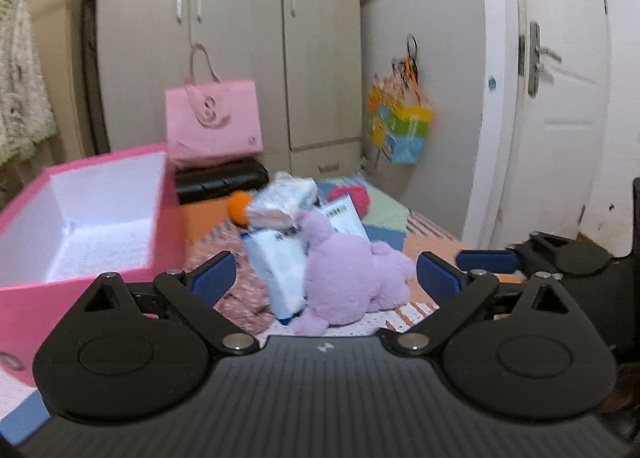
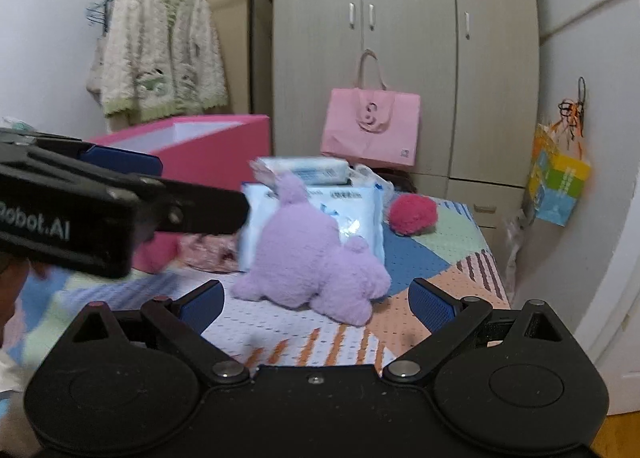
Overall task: Organize soft objects
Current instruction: 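Close the left gripper on the lilac plush bunny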
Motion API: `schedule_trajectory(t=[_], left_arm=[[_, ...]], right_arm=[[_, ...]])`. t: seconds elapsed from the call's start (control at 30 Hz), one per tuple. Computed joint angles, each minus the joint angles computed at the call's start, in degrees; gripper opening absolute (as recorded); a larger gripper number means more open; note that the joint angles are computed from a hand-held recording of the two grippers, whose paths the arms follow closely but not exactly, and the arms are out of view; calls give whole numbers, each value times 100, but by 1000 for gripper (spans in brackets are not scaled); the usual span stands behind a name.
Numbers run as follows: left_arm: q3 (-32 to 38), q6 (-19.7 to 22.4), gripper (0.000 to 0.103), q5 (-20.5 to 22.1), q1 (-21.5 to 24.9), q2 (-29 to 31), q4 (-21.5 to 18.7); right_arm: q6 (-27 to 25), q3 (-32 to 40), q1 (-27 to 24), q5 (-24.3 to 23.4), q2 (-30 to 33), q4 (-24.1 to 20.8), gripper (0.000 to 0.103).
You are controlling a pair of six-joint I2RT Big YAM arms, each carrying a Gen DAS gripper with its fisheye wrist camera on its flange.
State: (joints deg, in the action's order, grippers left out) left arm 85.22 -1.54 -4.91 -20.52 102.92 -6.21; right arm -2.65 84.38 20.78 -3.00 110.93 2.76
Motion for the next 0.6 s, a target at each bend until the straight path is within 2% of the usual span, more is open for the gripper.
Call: schedule_trajectory(t=[0.13, 0.2, 0.27, 0.33, 0.43, 0.57, 0.6], left_arm=[[407, -137, 94, 378, 60, 397, -178], [554, -149, 84, 491, 91, 559, -209], [643, -24, 79, 404, 78, 698, -151], [737, 117, 79, 318, 65, 803, -194], [851, 128, 75, 301, 63, 914, -315], [1035, -42, 58, 510, 105, 1019, -648], [1129, -121, 58, 566, 111, 1059, -795]], right_arm=[[197, 289, -40, -139, 348, 70, 100], [388, 463, -72, -197, 496, -6, 100], [659, 594, -115, -322, 615, -36, 100], [809, 694, -127, -344, 732, 25, 100], [736, 828, -115, -319, 850, -20, 99], [590, 844, -72, -326, 922, 125, 94], [541, 842, -49, -293, 937, 159, 92]])
